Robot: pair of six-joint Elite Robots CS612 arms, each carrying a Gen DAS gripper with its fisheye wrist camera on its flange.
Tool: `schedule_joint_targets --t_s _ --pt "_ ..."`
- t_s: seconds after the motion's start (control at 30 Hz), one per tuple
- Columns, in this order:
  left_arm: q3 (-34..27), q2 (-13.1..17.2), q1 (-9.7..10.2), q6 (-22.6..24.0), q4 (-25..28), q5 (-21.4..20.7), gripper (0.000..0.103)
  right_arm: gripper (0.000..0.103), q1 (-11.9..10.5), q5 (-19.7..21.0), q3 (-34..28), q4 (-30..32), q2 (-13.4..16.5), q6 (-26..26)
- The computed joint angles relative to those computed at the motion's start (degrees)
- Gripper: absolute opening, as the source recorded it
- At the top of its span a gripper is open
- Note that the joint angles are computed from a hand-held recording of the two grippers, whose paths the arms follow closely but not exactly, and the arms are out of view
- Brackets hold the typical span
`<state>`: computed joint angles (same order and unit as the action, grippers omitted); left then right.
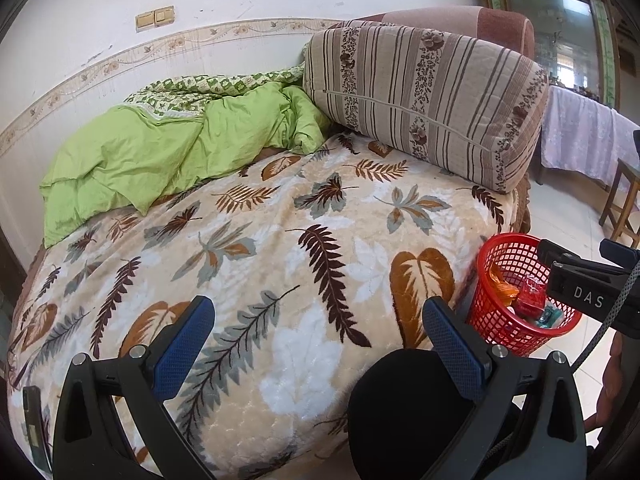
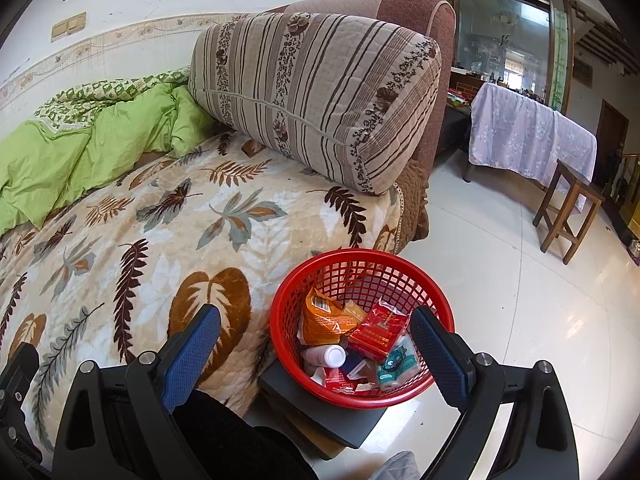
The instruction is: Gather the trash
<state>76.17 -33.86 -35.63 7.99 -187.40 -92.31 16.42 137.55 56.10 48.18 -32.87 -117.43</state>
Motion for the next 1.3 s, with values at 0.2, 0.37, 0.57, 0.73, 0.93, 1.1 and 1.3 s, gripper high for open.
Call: schedule_joint_targets --t_s 0.2,0.37,0.57,0.73,0.93,1.1,1.3 --pt "0.5 -0.3 -0.08 0.0 -0.7 -0.2 0.103 0.097 0.3 0.7 -0.1 0.1 -0.1 0.0" --pt "1.1 -0.7 -0.13 0.2 -1.4 -0.5 0.103 0.097 0.4 0.9 0.1 -0.1 -0.2 -0.1" --pt "1.4 -0.9 -0.02 0.0 -1.9 -1.0 0.103 0.097 0.6 1.6 0.4 -0.6 -0.6 -0.6" --pt "1.8 -1.1 0.11 0.0 -2.3 -1.4 0.103 0.097 0.9 2.2 0.4 -1.0 -0.6 -1.1" --pt "1.9 -1.3 0.16 -0.4 -2.0 -1.4 0.103 0.097 1.2 2.8 -0.2 -1.8 -0.4 -2.6" --pt "2.5 -1.6 0.58 -2.2 -1.5 -0.4 0.103 0.097 1.5 2.1 -1.4 -4.6 0.0 -7.5" --pt "2.0 -1.3 1.67 -5.1 0.0 2.0 0.103 0.097 1.3 1.2 -4.5 -6.4 1.4 -11.9"
